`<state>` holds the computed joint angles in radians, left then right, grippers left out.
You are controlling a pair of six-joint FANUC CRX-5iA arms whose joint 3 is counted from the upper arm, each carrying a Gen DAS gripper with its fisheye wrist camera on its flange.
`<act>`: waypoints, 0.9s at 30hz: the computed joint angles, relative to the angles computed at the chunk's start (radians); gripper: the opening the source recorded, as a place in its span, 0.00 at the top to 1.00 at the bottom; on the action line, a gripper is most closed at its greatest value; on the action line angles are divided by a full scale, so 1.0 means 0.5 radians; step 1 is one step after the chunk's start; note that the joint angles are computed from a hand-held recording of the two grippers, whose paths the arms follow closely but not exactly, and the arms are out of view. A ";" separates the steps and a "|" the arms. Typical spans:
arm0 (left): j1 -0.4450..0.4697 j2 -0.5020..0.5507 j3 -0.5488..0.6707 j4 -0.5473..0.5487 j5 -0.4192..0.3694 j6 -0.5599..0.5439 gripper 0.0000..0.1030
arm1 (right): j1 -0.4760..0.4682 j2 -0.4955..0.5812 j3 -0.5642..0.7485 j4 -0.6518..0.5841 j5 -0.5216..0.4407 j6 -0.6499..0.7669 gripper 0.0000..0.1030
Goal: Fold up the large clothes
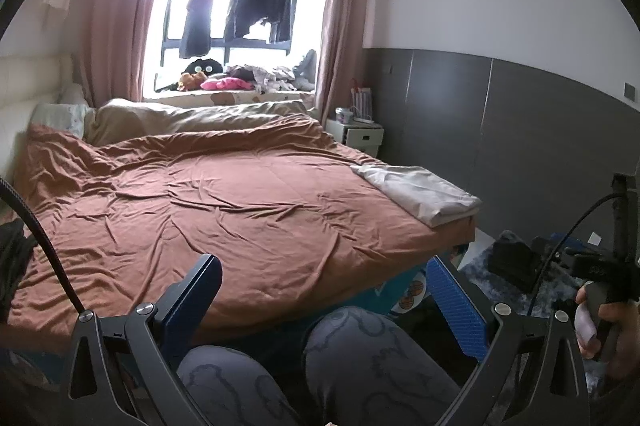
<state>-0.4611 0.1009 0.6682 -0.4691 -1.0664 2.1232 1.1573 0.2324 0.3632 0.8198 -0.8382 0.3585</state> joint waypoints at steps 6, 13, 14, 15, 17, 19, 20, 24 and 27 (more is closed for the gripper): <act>0.000 0.003 0.004 0.008 -0.009 0.001 0.01 | 0.008 0.013 0.024 -0.008 -0.026 -0.002 0.00; -0.001 -0.001 -0.003 0.013 -0.010 0.011 0.01 | 0.015 0.015 0.035 -0.017 -0.035 0.006 0.00; 0.002 -0.003 -0.007 0.019 -0.005 0.007 0.00 | 0.018 0.017 0.038 -0.017 -0.038 0.007 0.00; 0.002 -0.005 -0.008 0.019 -0.004 0.009 0.01 | 0.020 0.019 0.042 -0.018 -0.041 0.007 0.00; -0.003 -0.002 -0.003 0.010 -0.015 0.012 0.01 | 0.021 0.023 0.048 -0.021 -0.045 0.009 0.00; -0.004 0.000 0.001 0.014 -0.024 0.008 0.01 | 0.023 0.024 0.048 -0.024 -0.051 0.007 0.00; -0.004 -0.002 -0.003 0.016 -0.022 0.009 0.01 | 0.024 0.026 0.052 -0.024 -0.057 0.007 0.00; -0.010 -0.005 -0.005 0.005 -0.025 0.017 0.01 | 0.017 0.021 0.048 -0.035 -0.057 0.003 0.00; -0.019 -0.007 -0.003 -0.007 -0.040 0.030 0.01 | 0.018 0.016 0.043 -0.030 -0.059 -0.002 0.00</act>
<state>-0.4708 0.0973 0.6667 -0.4727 -1.0865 2.1384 1.1661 0.2403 0.3847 0.8050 -0.8676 0.3575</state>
